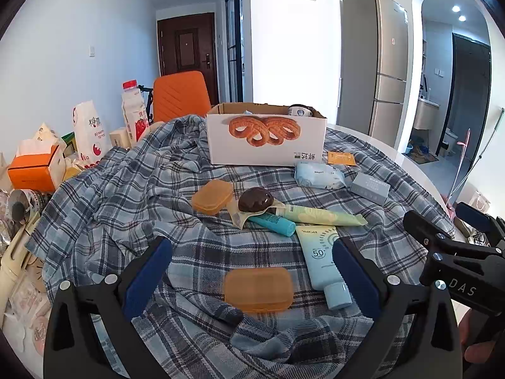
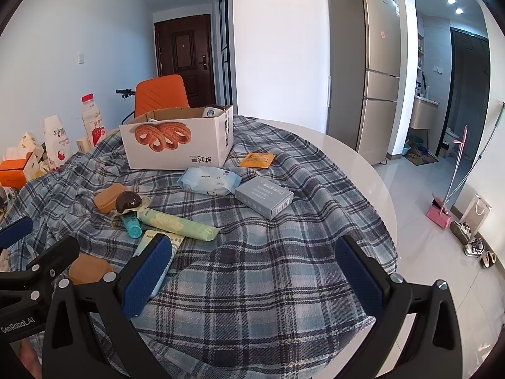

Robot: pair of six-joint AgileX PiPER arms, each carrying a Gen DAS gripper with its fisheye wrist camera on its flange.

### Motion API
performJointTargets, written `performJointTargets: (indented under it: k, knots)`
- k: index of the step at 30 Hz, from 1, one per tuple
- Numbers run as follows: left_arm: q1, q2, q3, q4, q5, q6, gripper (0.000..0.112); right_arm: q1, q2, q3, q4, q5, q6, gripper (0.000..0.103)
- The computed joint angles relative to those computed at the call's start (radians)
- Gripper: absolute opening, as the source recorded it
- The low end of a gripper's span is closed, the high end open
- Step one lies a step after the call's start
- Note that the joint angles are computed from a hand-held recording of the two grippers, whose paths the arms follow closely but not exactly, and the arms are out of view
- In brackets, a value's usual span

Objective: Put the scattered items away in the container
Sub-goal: 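Move both tools toward the scattered items on the plaid cloth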

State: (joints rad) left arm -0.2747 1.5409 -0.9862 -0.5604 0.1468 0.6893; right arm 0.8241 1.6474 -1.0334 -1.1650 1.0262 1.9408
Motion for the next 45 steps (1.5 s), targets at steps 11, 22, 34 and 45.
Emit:
performJointTargets:
  k: [11,22,34,45]
  knots:
    - [-0.015,-0.01,0.0,0.136,-0.009,-0.12,0.103,0.013,-0.018,-0.009,0.004,0.022,-0.018,0.103]
    - [0.005,0.068,-0.291,0.283,0.227,-0.304,0.103,-0.081,-0.031,-0.191,0.086,0.016,-0.297,0.103]
    - [-0.01,0.364,-0.903,0.586,0.566,-0.548,0.103,-0.316,0.073,-0.54,0.449,-0.161,-0.828,0.103]
    - [0.085,0.539,-1.022,0.596,0.688,-0.533,0.103,-0.341,0.21,-0.572,0.48,-0.059,-1.051,0.103]
